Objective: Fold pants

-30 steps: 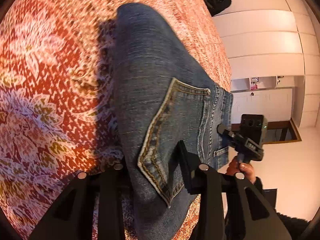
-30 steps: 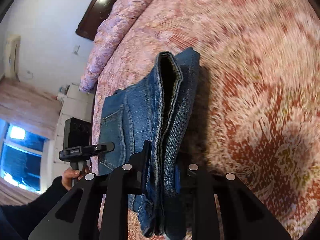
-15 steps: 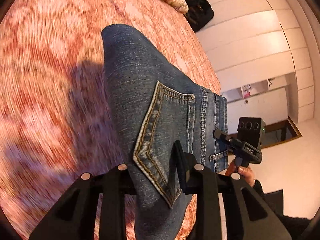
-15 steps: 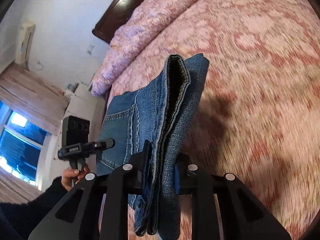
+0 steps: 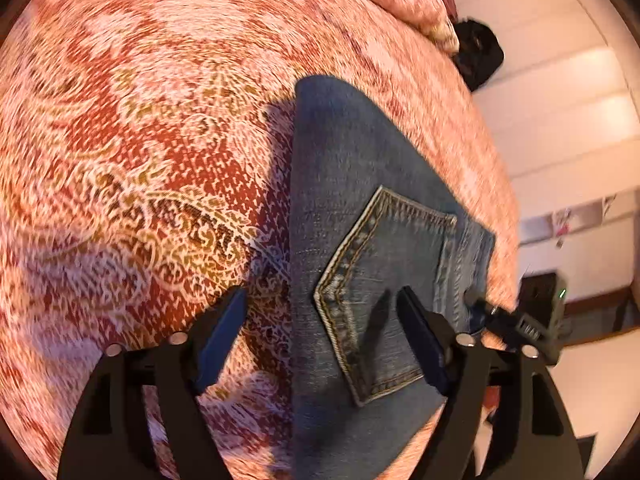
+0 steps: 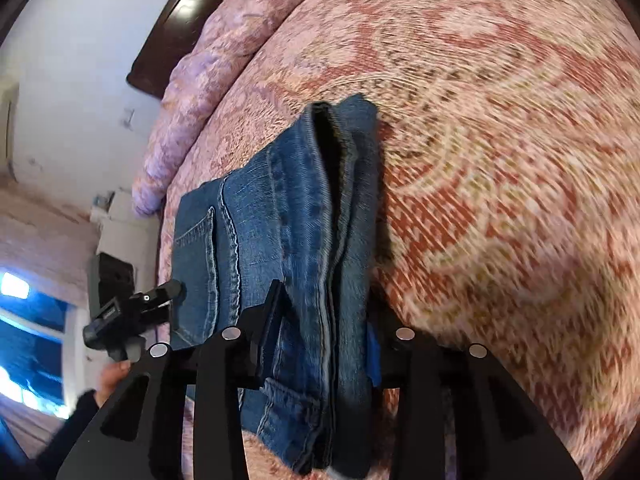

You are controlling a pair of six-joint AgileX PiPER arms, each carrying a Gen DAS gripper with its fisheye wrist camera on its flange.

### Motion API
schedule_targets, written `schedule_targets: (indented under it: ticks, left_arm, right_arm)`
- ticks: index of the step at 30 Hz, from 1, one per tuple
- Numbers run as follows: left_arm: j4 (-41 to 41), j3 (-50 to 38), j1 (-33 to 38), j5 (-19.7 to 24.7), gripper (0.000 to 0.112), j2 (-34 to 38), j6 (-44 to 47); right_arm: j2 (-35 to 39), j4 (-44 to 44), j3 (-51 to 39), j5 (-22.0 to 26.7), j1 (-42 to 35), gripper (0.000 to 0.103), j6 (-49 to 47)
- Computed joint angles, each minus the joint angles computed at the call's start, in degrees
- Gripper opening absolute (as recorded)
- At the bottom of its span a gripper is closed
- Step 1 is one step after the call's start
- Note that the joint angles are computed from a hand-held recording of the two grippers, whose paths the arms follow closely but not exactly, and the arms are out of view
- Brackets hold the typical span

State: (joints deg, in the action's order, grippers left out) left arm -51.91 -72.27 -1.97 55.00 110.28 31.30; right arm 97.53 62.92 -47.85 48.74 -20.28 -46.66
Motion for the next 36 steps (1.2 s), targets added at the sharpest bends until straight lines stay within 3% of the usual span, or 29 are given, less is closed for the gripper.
schedule_targets:
  ticks: [1, 3, 5, 7, 9, 12, 15, 18, 21, 25, 28, 32, 36]
  left_arm:
    - [1.8, 1.6, -0.7, -2.6, 0.095, -2.3, -1.5]
    - [11.5, 5.3, -4.3, -10.9, 0.095, -9.5, -6.1]
    - [21.9, 6.7, -7.9, -14.5, 0.099, -14.8, -13.3]
    - [27.4, 8.1, -9.4, -17.3, 0.101, -18.9, -13.8]
    - [30.5, 7.5, -9.6, -17.3, 0.101, -20.5, -13.4]
    - [40.8, 7.0, -15.8, -17.4, 0.101, -20.8, -22.9]
    - [48.2, 3.5, -20.4, -16.4, 0.101, -16.6, -33.7]
    - [55.5, 3.8, -25.1, -16.4, 0.101, -15.0, -42.4]
    - [58.0, 3.8, -26.6, -15.7, 0.101, -13.4, -46.4]
    - [58.7, 5.0, -26.2, -18.2, 0.101, -11.5, -47.8]
    - [58.3, 4.5, -25.8, -18.4, 0.101, -9.9, -47.5]
    - [57.1, 4.1, -25.3, -17.2, 0.101, -10.1, -46.1]
    - [54.0, 7.1, -23.8, -17.0, 0.101, -14.0, -43.1]
  right_arm:
    - [-1.6, -1.5, 0.5, -0.6, 0.0, 0.037, 1.3]
    - [-7.1, -10.1, 1.1, -3.8, 1.5, 0.037, 8.1]
    - [-12.6, -18.9, 1.9, -6.4, 3.7, 0.037, 14.2]
    - [-16.5, -26.2, 2.2, -9.0, 6.7, 0.039, 20.5]
    - [-20.0, -30.5, 3.2, -11.2, 10.4, 0.039, 23.9]
    - [-19.2, -37.9, -0.2, -13.3, 17.2, 0.039, 31.8]
    - [-16.8, -46.1, -4.1, -14.6, 23.5, 0.040, 41.5]
    - [-14.3, -53.2, -6.5, -16.1, 28.0, 0.056, 49.9]
    - [-13.3, -56.9, -6.3, -17.0, 30.3, 0.056, 55.0]
    - [-8.7, -58.5, -5.6, -18.2, 30.6, 0.056, 57.5]
    - [-7.6, -63.7, -2.8, -22.6, 32.6, 0.056, 60.3]
    - [-8.0, -57.1, -5.5, -17.0, 30.2, 0.058, 54.6]
    - [-16.1, -51.1, -0.9, -16.5, 28.0, 0.058, 49.5]
